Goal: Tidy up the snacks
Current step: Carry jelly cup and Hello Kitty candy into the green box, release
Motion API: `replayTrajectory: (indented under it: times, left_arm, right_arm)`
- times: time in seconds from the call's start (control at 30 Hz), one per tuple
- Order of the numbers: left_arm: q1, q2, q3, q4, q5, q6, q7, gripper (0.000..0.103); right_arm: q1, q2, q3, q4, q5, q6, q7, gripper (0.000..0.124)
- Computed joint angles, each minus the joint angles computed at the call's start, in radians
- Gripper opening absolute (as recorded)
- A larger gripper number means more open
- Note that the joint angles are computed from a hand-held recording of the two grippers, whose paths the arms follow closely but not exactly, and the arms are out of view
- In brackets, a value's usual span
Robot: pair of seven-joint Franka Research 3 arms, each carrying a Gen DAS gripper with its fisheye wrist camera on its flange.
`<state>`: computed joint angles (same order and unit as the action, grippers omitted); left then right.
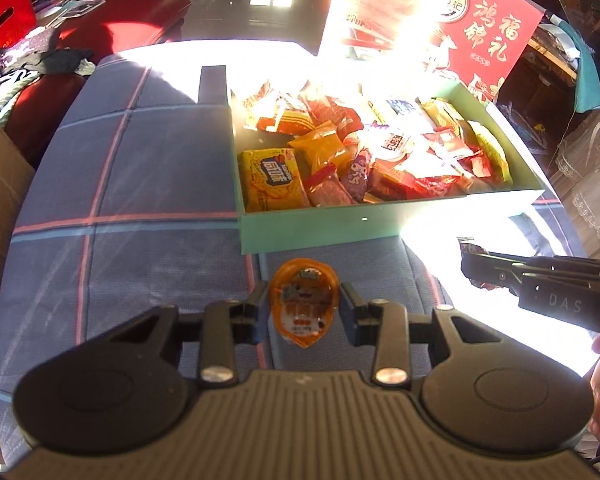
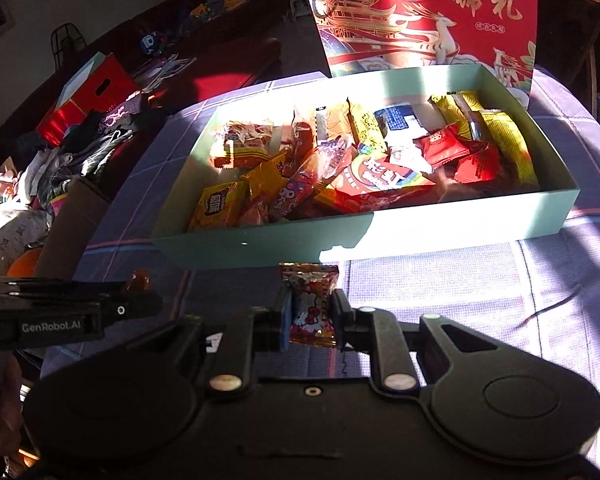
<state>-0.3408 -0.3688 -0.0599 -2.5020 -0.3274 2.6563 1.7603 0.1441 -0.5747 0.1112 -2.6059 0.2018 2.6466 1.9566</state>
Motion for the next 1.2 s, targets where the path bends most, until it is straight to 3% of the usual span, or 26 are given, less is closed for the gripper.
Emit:
replayTrajectory:
  times: [0.2,0.33,0.7,1.1,1.17,1.2]
  left_arm:
    - [0.001,0.102,-0.016,0.143,-0.019,0.022,-0.003,0.035]
    - [0.036,0.209,-0.053,0.265,0.004,0.005,-0.044,0.035]
    - [0.120,0.431,-0.146,0.500,0.163,-0.026,-0.152,0.036]
    - [0.137,0.602,-0.171,0.704,0.331,-0.053,-0.279,0.036]
    - [0.124,0.616,-0.160,0.717,0.387,-0.054,-0.340,0.051]
    - [0.119,0.617,-0.156,0.719,0.412,-0.056,-0.366,0.073]
  right_arm:
    - [-0.040,0.044,-0.037,0.063,-0.003,0.028,-0.024,0.020]
    - [-0.074,0.116,-0.055,0.126,-0.016,0.047,-0.039,0.020]
    - [-0.109,0.286,-0.113,0.256,0.008,0.079,-0.091,0.020]
    - [-0.125,0.480,-0.147,0.399,0.020,0.117,-0.115,0.022]
    - [-0.133,0.499,-0.146,0.408,-0.020,0.144,-0.072,0.031]
    - [-0.135,0.500,-0.146,0.408,-0.033,0.150,-0.056,0.047]
